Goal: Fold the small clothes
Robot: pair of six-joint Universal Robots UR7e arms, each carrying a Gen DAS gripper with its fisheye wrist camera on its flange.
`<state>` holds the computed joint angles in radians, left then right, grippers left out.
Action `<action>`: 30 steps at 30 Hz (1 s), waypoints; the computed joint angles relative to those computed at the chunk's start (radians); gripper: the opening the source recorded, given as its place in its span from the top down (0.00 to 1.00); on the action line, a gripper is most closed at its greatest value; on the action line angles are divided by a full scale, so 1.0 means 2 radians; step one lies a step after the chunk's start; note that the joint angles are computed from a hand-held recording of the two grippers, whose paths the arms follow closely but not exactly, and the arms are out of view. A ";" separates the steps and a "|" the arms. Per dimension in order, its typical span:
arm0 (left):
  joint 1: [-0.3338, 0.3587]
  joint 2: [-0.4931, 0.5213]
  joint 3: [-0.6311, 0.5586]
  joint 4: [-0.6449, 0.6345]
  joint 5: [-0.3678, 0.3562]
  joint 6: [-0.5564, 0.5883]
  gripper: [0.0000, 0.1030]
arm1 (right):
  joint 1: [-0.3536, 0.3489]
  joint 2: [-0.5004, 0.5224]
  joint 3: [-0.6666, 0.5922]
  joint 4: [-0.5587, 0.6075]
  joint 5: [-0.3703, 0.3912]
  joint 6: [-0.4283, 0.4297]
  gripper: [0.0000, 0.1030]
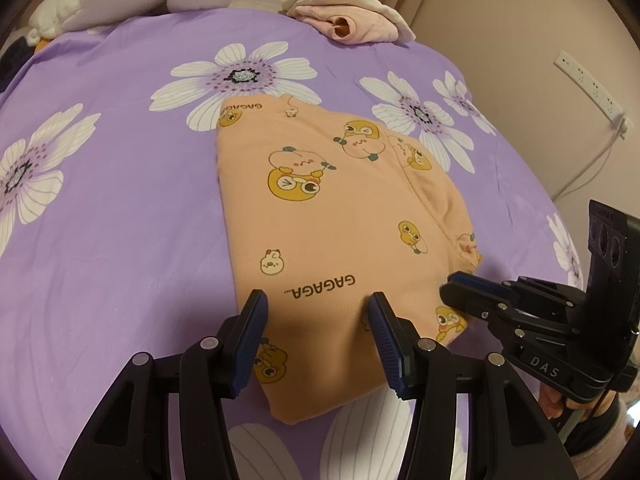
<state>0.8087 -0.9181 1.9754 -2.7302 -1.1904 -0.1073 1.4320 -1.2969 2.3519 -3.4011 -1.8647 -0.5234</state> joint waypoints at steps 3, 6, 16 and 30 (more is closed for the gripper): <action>-0.001 0.000 0.001 0.000 0.001 0.001 0.49 | -0.001 -0.002 0.001 0.003 0.001 0.001 0.88; -0.003 -0.001 0.004 -0.002 0.005 0.004 0.49 | -0.002 -0.003 0.002 0.004 0.003 0.002 0.88; -0.003 -0.006 0.007 0.004 0.006 0.003 0.49 | 0.001 -0.004 0.006 0.002 -0.002 0.005 0.88; 0.003 -0.015 0.012 0.030 -0.002 -0.016 0.49 | 0.000 -0.008 0.010 0.002 -0.001 0.006 0.86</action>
<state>0.8142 -0.9474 1.9993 -2.6708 -1.1946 -0.1396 1.4326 -1.3138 2.3725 -3.3974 -1.8667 -0.5118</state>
